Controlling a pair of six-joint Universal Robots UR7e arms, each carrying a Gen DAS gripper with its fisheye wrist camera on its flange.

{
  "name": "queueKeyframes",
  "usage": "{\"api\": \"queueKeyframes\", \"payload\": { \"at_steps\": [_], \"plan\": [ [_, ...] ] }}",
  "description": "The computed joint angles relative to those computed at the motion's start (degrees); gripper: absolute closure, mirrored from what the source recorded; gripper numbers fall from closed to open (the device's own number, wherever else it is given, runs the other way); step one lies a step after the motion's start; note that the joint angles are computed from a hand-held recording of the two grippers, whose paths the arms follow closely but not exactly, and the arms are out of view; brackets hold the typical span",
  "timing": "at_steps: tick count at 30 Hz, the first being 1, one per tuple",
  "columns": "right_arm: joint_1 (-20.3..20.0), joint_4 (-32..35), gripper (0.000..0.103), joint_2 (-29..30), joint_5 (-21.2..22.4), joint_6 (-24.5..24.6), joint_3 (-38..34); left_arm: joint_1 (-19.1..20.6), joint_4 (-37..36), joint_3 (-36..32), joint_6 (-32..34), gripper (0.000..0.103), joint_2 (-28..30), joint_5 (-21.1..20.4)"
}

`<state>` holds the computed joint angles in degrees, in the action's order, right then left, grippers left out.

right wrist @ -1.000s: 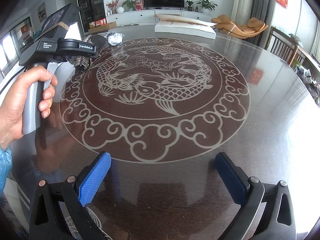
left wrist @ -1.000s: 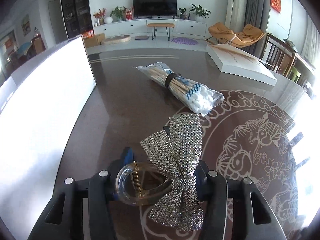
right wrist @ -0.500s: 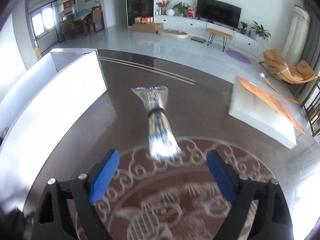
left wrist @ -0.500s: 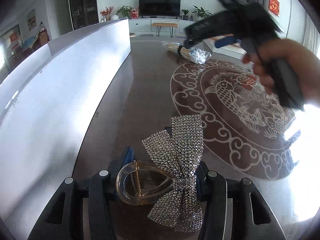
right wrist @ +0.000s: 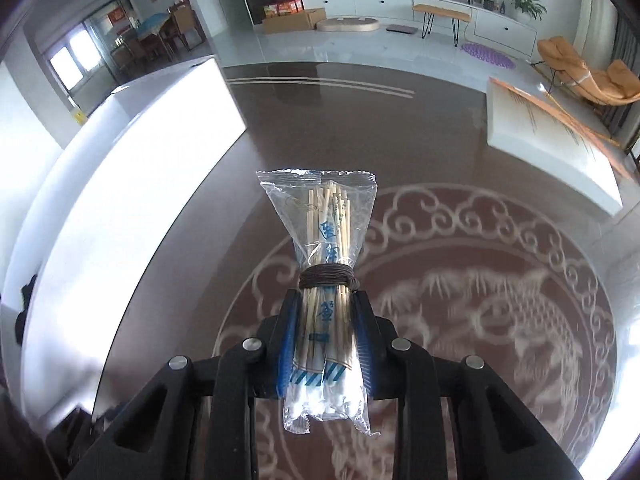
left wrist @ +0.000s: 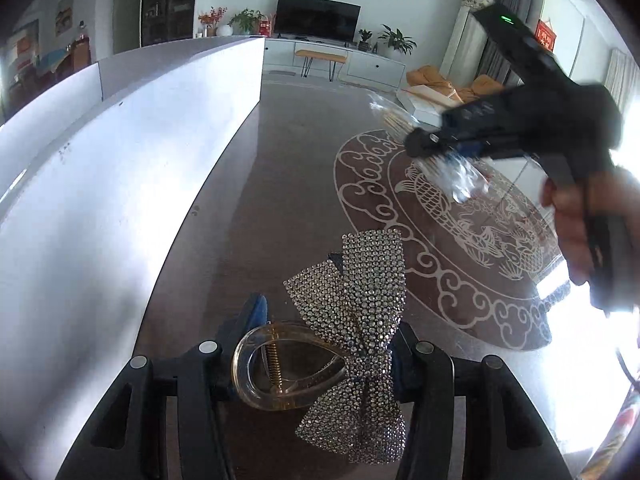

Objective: Organize objects
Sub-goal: 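Carry the hair clip and chopsticks into the cardboard box and release both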

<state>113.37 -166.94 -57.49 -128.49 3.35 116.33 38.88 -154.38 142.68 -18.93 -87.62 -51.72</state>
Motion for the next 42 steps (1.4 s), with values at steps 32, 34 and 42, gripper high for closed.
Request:
{"api": "queueKeyframes", "payload": {
  "at_steps": [32,34,42],
  "plan": [
    [18.25,14.03,0.056,26.11,12.47,9.53,-27.98,8.83,57.37,-18.55,-17.95,0.018,-23.29,22.56],
    [19.0,13.22,0.042,24.5,10.48,8.39,-26.91,5.83,65.04,-19.11,-23.71,0.018,-24.08,24.64],
    [22.53,18.59,0.016,21.43,2.67,7.26,-26.87,2.08,67.65,-21.96,-30.15,0.018,-27.59,15.91]
  ]
}}
